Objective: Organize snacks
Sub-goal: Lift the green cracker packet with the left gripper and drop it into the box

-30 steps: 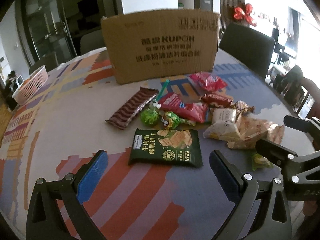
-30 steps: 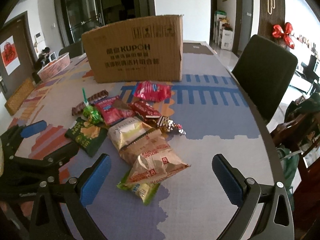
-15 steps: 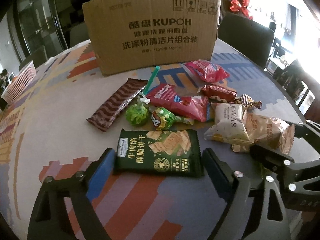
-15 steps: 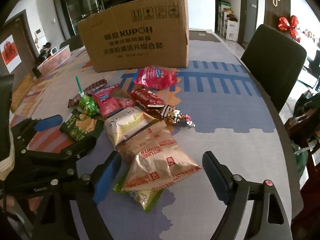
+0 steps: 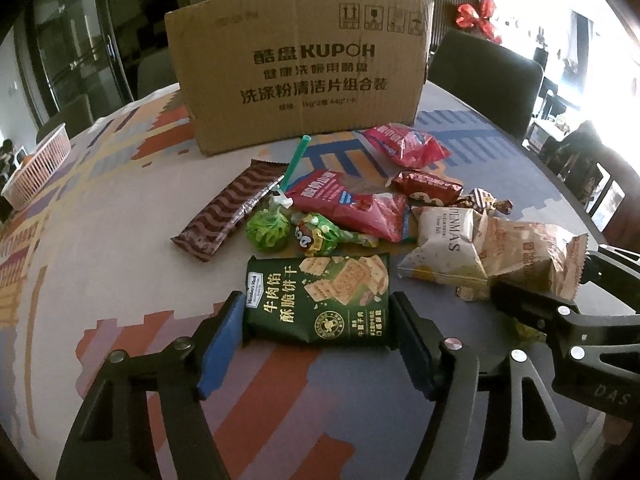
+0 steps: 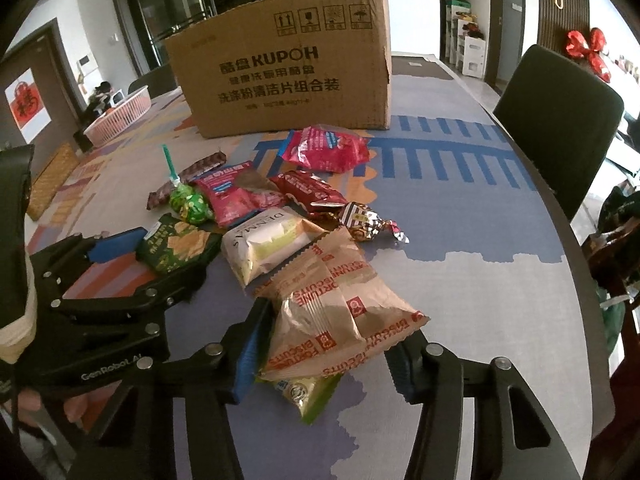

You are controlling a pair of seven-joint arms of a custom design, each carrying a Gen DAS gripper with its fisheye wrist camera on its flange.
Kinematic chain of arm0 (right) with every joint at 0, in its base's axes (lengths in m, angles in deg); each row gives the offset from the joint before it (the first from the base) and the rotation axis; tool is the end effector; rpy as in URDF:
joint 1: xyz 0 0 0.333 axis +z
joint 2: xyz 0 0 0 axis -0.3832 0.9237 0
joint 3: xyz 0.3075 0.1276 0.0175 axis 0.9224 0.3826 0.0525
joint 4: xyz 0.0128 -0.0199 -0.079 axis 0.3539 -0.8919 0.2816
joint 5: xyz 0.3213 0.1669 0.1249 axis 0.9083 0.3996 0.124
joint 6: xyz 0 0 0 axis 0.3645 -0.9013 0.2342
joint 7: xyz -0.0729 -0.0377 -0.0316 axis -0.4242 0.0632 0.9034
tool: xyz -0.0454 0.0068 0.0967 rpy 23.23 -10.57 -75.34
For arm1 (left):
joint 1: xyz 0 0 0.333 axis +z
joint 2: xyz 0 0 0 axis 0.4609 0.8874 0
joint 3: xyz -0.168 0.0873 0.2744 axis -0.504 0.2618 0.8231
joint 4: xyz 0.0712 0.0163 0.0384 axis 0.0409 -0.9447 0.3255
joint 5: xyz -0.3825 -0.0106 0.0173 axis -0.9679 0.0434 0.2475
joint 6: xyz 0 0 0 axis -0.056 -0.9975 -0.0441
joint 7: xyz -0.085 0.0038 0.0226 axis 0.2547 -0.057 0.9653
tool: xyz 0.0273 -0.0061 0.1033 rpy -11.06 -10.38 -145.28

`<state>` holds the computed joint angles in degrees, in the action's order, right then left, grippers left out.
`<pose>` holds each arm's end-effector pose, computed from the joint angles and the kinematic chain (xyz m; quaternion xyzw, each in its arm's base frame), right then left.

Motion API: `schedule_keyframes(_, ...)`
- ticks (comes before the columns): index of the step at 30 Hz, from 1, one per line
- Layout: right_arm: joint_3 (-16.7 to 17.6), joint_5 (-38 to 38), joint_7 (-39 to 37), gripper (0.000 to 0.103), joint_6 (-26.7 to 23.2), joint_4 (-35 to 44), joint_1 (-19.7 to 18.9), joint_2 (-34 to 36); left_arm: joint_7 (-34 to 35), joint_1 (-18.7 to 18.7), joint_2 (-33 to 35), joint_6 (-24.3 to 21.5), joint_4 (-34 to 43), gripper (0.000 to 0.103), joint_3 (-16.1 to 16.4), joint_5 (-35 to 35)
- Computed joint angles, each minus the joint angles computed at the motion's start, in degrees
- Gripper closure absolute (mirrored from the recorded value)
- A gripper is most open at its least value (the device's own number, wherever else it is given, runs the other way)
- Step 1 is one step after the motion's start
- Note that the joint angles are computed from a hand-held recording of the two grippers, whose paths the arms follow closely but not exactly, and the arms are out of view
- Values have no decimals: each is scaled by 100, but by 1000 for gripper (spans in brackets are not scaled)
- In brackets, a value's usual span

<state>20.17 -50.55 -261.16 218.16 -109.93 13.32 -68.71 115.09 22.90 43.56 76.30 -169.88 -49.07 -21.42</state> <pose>0.5053 0.4182 0.4093 -0.5578 0.7646 -0.2155 0.2405 0.5652 -0.1433 0.3976 -0.4000 0.8563 -0.2896 0.1510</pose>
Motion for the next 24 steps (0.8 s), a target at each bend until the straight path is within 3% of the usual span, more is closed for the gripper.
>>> schedule_keyframes(3,-7,-79,64,51,-69,10,45,-26,-4,50,-98,-221,-11,33,14,-129)
schedule_keyframes(14,64,-587,521,62,-254,-73,160,-250,756,-65,-628,-366,-205,33,190,-1130)
schedule_keyframes(24,145,-1199,975,62,-463,-66,199,-441,1220,-225,-941,-464,-205,33,403,-1711)
